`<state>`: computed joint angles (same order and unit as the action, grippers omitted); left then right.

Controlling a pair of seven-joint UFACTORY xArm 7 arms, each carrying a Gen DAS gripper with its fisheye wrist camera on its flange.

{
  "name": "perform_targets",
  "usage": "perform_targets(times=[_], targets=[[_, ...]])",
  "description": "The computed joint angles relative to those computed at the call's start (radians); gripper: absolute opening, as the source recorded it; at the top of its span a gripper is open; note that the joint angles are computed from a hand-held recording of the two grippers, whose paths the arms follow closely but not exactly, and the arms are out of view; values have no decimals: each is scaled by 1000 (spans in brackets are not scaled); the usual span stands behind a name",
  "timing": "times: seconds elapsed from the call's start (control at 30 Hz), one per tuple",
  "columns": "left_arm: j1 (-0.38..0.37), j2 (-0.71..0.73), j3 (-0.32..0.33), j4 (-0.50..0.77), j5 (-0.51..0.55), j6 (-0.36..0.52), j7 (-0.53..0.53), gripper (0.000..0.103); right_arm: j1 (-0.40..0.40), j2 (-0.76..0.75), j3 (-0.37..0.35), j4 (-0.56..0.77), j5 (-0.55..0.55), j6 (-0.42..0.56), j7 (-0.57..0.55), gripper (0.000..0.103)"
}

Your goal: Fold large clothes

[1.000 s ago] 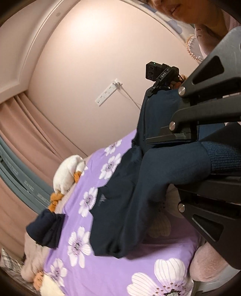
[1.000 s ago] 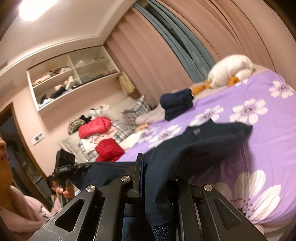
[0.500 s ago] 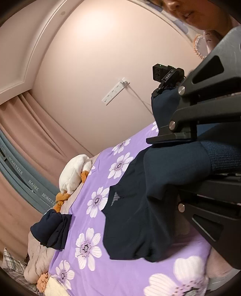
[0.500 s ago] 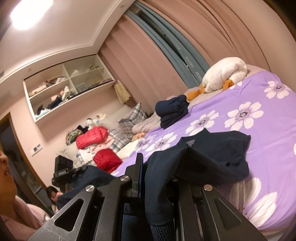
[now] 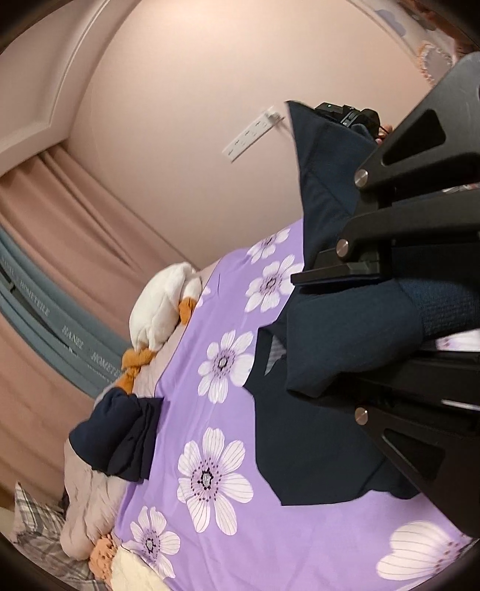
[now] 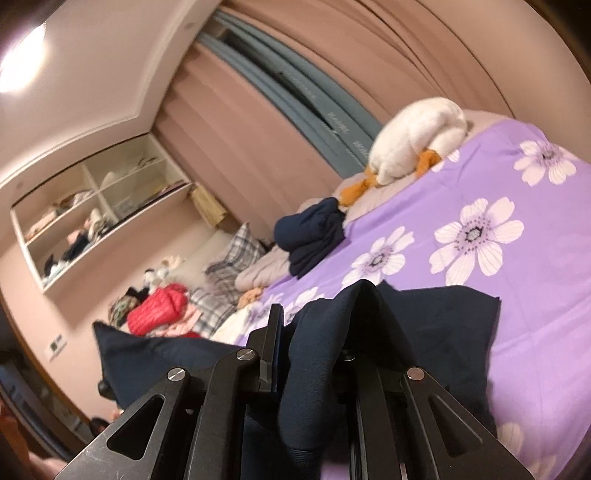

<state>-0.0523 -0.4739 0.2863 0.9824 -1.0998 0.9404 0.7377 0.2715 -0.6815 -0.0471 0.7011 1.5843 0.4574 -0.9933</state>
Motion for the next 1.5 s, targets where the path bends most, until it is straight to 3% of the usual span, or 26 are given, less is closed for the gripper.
perform_targets(times=[0.17, 0.27, 0.4, 0.77, 0.9, 0.97, 1.13, 1.2, 1.23, 1.3, 1.37, 1.4, 1.43, 1.5], targets=[[15, 149, -13, 93, -32, -45, -10, 12, -15, 113, -16, 71, -22, 5, 48, 13], [47, 252, -23, 158, -70, -29, -27, 12, -29, 188, -17, 120, -35, -7, 85, 13], [90, 363, -77, 223, -48, -41, -68, 12, -42, 275, -4, 165, -69, -16, 113, 13], [198, 717, -214, 479, 87, -27, -280, 14, -86, 514, 22, 309, -269, -9, 346, 13], [222, 828, -254, 580, 163, -21, -386, 15, -116, 599, 47, 364, -413, -9, 495, 13], [238, 870, -273, 625, 188, -16, -429, 15, -131, 632, 56, 392, -480, 5, 565, 13], [271, 964, -317, 761, 273, 28, -535, 17, -167, 686, 68, 455, -516, 52, 633, 13], [290, 1004, -336, 813, 290, 64, -603, 18, -187, 720, 69, 488, -555, 102, 716, 19], [306, 1023, -349, 838, 286, 84, -635, 22, -200, 734, 70, 500, -550, 128, 744, 21], [341, 1044, -379, 865, 264, 104, -677, 33, -224, 752, 76, 512, -513, 169, 772, 40], [370, 1049, -401, 871, 228, 93, -707, 55, -246, 746, 81, 502, -428, 182, 752, 55], [381, 1042, -408, 862, 206, 66, -710, 72, -253, 742, 82, 497, -395, 183, 739, 62], [381, 1028, -406, 848, 204, 29, -714, 79, -260, 734, 80, 491, -358, 184, 732, 66], [385, 1026, -410, 852, 203, -4, -706, 79, -263, 724, 77, 484, -353, 157, 749, 73]])
